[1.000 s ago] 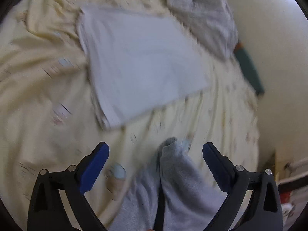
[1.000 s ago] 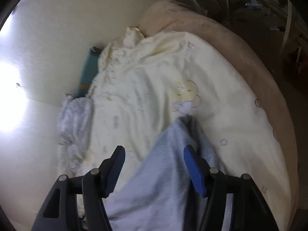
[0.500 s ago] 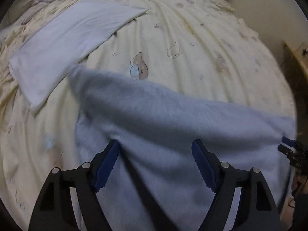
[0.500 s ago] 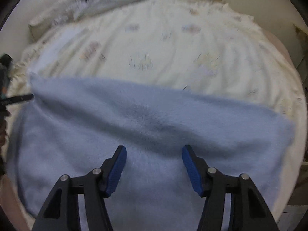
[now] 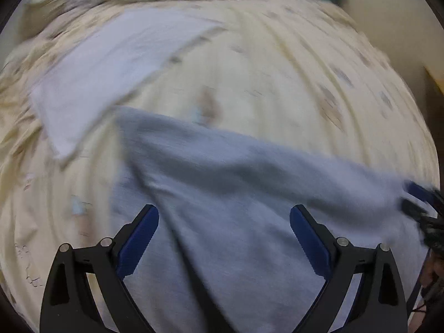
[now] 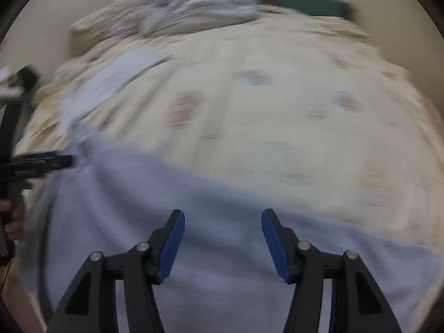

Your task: Fold clothes

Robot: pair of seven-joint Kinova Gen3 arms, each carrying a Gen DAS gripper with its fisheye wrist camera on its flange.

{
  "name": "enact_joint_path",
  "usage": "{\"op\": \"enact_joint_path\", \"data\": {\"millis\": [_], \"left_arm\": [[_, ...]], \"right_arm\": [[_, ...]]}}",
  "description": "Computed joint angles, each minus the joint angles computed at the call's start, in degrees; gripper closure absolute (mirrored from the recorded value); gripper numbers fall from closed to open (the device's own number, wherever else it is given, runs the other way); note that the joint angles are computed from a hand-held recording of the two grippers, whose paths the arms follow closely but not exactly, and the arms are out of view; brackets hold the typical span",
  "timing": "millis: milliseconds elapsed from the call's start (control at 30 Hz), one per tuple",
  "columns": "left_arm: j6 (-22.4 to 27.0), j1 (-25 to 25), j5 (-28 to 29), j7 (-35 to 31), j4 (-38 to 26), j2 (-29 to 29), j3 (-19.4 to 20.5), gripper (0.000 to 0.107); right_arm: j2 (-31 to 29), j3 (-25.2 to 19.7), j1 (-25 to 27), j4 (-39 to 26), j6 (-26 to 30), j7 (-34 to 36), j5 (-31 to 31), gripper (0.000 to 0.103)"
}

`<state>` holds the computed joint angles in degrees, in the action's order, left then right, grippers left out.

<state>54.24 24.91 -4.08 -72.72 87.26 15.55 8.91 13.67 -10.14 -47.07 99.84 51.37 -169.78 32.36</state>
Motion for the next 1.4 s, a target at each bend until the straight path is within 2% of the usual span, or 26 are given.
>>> {"op": "enact_joint_path", "data": {"millis": [33, 100, 167, 200, 300, 400, 533, 633, 733, 800, 900, 1000, 1067, 1133, 1200, 1233, 1333, 1400], "left_arm": [[0.6, 2.3, -2.3, 1.1, -0.4, 0.9, -0.6, 0.01], [1.2, 7.6, -6.4, 4.4, -0.5, 2.8, -4.5, 0.008], [1.8, 10.9, -7.1, 5.1, -0.6, 4.1, -8.0, 0.005], [1.4, 10.9, -6.1, 5.6, 0.0, 3.5, -8.9, 0.005], [-0.8, 5.2, 0.5, 3.2, 3.7, -0.8, -7.5, 0.006], [-3.4, -2.8, 7.5, -1.4, 9.7, -8.5, -5.7, 0.006], [-3.7, -12.1, 16.2, -6.4, 16.2, -15.4, -3.0, 0.006], [-6.2, -12.4, 17.2, -5.5, 19.9, -18.3, -1.5, 0.006], [-9.9, -13.5, 20.9, -10.3, 27.3, -25.1, -5.5, 0.006], [-13.9, -13.9, 23.7, -13.4, 31.3, -28.6, -5.8, 0.006], [-19.4, -13.9, 23.5, -13.3, 35.7, -32.0, -4.2, 0.007], [-24.0, -10.9, 28.3, -17.2, 37.1, -31.6, -8.3, 0.006], [-26.9, -11.1, 29.2, -17.5, 38.3, -31.8, -8.7, 0.006], [-26.6, -10.5, 31.8, -18.4, 38.7, -31.4, -11.2, 0.006], [-24.9, -11.2, 32.8, -18.9, 38.3, -30.8, -12.3, 0.006], [-23.8, -12.4, 31.9, -18.1, 37.9, -30.9, -11.7, 0.006], [-21.9, -14.4, 30.8, -16.7, 37.9, -32.2, -11.0, 0.006], [-21.2, -15.5, 29.9, -15.1, 38.1, -32.5, -10.1, 0.006]], "right_arm": [[2.7, 0.1, -0.2, -2.1, -0.7, 1.3, -0.7, 0.044], [8.0, 3.4, -3.4, -5.6, 0.4, 1.2, 0.6, 0.044], [11.5, 7.0, -6.1, -7.8, 2.5, -2.6, 4.5, 0.041], [11.8, 8.1, -5.9, -7.7, 2.1, -4.8, 5.4, 0.041], [10.2, 7.3, -2.2, -6.1, -1.5, -7.2, 5.2, 0.041], [6.5, 5.9, -2.5, -4.7, -5.4, -7.6, 5.5, 0.041], [8.5, 2.8, -2.9, -7.4, -9.4, -3.1, 1.7, 0.041], [14.5, 4.5, -4.4, -14.4, -5.8, 1.9, 0.8, 0.041], [18.6, 8.2, -6.6, -19.1, -2.8, 2.5, 1.4, 0.039], [20.6, 10.1, -6.3, -21.9, -1.6, 3.2, 1.9, 0.036], [21.3, 10.7, -5.4, -24.8, 0.1, 6.1, 0.7, 0.036], [17.6, 10.0, -7.3, -23.1, -1.2, 6.0, -0.5, 0.037], [18.3, 7.4, -6.6, -26.0, -1.4, 9.6, -4.0, 0.037], [21.6, 4.2, -5.3, -31.3, 0.8, 14.3, -4.7, 0.037], [25.8, 3.9, -6.1, -36.6, 4.1, 18.9, -3.5, 0.037], [27.9, 5.3, -6.5, -39.3, 5.2, 21.1, -4.2, 0.037], [32.8, 9.8, -6.0, -47.3, 8.4, 24.6, -8.6, 0.025], [34.9, 11.9, -5.7, -52.2, 12.3, 25.0, -9.6, 0.025]]}}
